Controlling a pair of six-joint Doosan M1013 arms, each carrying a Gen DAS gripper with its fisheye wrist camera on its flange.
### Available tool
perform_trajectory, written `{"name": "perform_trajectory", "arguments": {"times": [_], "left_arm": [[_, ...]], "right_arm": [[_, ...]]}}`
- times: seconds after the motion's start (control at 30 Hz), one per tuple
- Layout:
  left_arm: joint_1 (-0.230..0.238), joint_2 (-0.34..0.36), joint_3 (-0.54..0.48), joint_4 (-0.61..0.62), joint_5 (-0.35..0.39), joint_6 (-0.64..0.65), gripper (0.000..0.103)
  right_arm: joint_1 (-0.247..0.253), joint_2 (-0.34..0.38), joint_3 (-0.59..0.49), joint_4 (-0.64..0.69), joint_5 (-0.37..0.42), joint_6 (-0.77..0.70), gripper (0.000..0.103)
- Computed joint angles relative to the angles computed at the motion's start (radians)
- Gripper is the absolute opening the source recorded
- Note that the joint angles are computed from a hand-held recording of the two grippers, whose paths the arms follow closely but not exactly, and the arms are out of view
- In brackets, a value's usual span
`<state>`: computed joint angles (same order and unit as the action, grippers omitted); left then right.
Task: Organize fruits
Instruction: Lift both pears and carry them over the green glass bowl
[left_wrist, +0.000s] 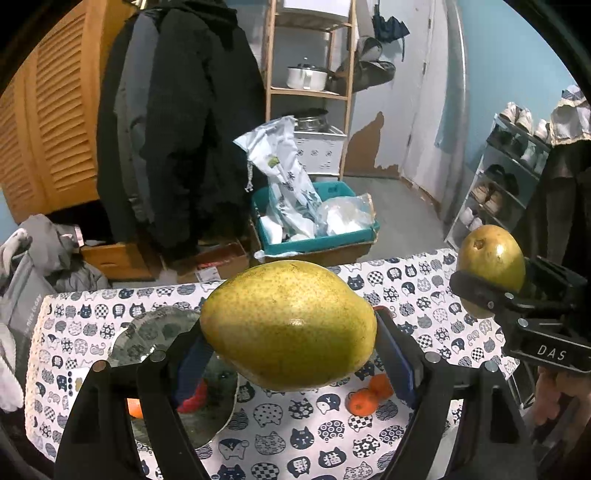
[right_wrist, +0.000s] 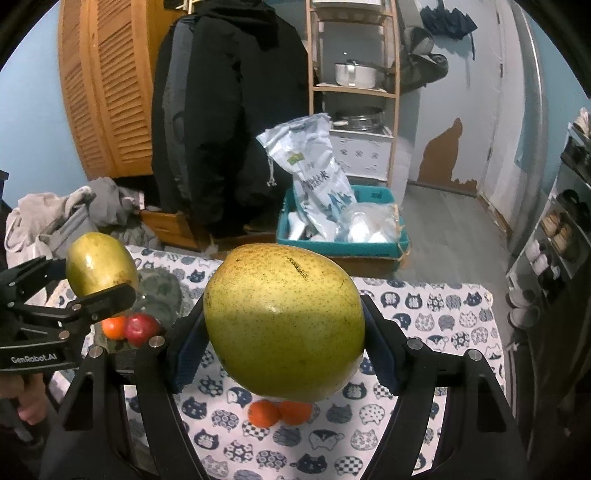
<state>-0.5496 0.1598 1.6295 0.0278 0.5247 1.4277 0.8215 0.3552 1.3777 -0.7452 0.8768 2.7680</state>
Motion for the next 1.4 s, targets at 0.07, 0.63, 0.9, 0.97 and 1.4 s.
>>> {"name": "perform_trajectory", "arguments": {"times": [0.07, 0.63, 0.9, 0.97, 1.4], "left_arm": [[0.007, -0.001, 0.002, 0.005, -0.001, -0.010, 0.084], [0.081, -0.024, 0.038, 0.073, -0.014, -0.105, 0.084], [0.123, -0.030, 0.051, 0.087, -0.010, -0.138, 0.084], [0.134, -0.029, 0.053, 0.086, -0.007, -0.145, 0.084], [0.207, -0.009, 0.058, 0.066, 0.020, -0.153, 0.084]], "right_arm": [[-0.002, 0.008, -0.012, 0.008, -0.005, -0.014, 0.076], [0.000, 0.110, -0.168, 0.100, -0.013, -0.162, 0.076], [0.003, 0.168, -0.256, 0.159, -0.006, -0.239, 0.076], [0.003, 0.185, -0.281, 0.177, -0.002, -0.262, 0.076], [0.004, 0.290, -0.433, 0.292, 0.022, -0.386, 0.076]]}}
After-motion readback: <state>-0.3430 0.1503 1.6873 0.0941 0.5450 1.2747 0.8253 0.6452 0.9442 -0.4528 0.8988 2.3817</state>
